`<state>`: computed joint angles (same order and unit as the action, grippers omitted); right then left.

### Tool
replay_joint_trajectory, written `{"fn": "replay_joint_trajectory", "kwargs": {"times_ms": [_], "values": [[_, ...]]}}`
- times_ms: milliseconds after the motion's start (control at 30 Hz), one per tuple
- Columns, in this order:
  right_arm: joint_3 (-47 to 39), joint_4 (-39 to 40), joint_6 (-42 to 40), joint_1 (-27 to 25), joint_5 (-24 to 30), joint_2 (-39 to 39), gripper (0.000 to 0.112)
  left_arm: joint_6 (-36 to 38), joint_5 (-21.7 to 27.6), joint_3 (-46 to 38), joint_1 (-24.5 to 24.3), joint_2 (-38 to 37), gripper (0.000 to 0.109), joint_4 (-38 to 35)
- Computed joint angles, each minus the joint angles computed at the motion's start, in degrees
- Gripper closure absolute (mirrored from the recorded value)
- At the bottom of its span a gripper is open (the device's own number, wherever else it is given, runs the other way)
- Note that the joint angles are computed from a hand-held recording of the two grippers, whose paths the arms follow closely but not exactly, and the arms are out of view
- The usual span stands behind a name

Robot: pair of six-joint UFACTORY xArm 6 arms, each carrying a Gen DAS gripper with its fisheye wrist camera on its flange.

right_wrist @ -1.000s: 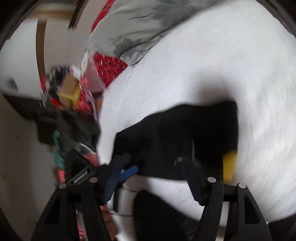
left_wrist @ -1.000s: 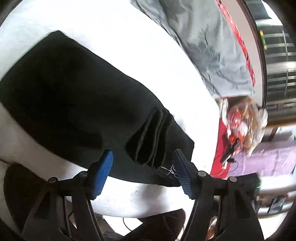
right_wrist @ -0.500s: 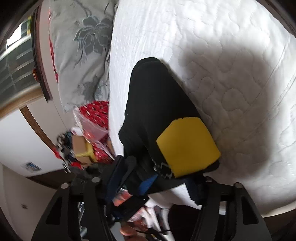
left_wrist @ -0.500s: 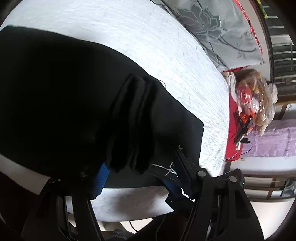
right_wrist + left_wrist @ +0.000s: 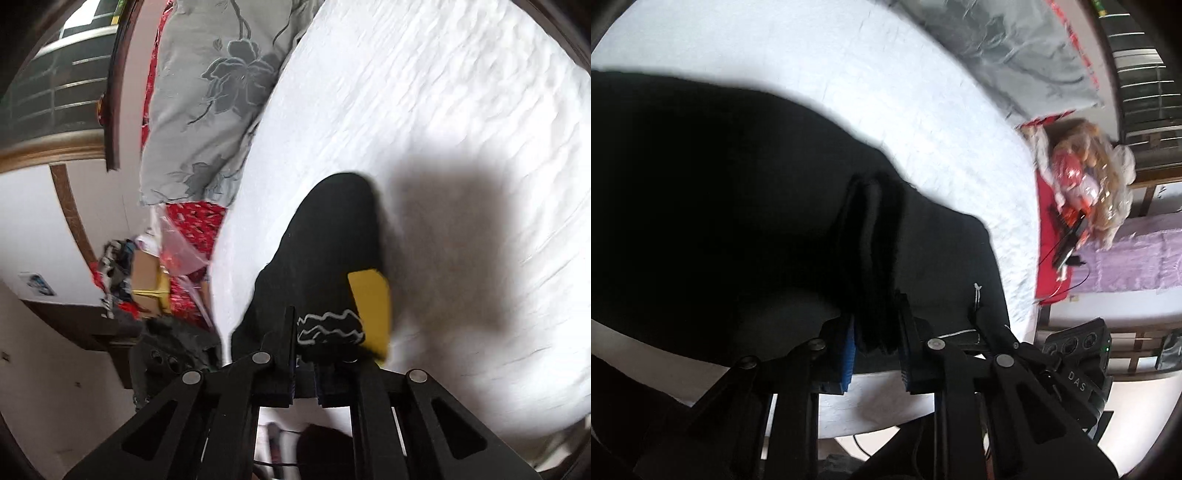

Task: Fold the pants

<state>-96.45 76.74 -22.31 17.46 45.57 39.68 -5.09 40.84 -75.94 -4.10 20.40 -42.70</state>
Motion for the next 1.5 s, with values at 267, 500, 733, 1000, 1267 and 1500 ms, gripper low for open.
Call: {"fn": "replay_joint_trajectory", "kwargs": {"times_ms": [267, 500, 733, 1000, 1267, 1500], "values": [[0.4, -2.1, 4.1, -1.3, 3.2, 4.1, 0.101, -0.2, -0.4, 0.2, -0.7, 0.9, 0.094, 1.7], [2.4, 9.1, 1.5, -2.2, 4.7, 2.8, 0.068, 7.0, -0.8, -1.4, 0.4, 1.3, 0.083, -4.4], [2.3, 12.5, 2.2, -2.0, 5.4, 3.7, 0.068, 6.8, 0.5, -3.8, 0.5, 4.0, 0.073, -5.4], [0.7, 13.5, 2.6, -1.3, 6.7, 4.5, 0.105, 6.3, -1.0, -3.1, 1.3, 0.8, 0.098, -3.8], [-4.1, 9.5, 4.0, 0.2, 7.6, 8.1, 0.105, -1.2, -0.4, -3.0, 2.0, 3.0, 0.096, 7.5], [-4.9, 3.3, 5.6, -0.9, 8.7, 8.6, 0.098, -2.0, -1.9, -1.0, 0.7, 0.6, 0.094, 12.4]]}}
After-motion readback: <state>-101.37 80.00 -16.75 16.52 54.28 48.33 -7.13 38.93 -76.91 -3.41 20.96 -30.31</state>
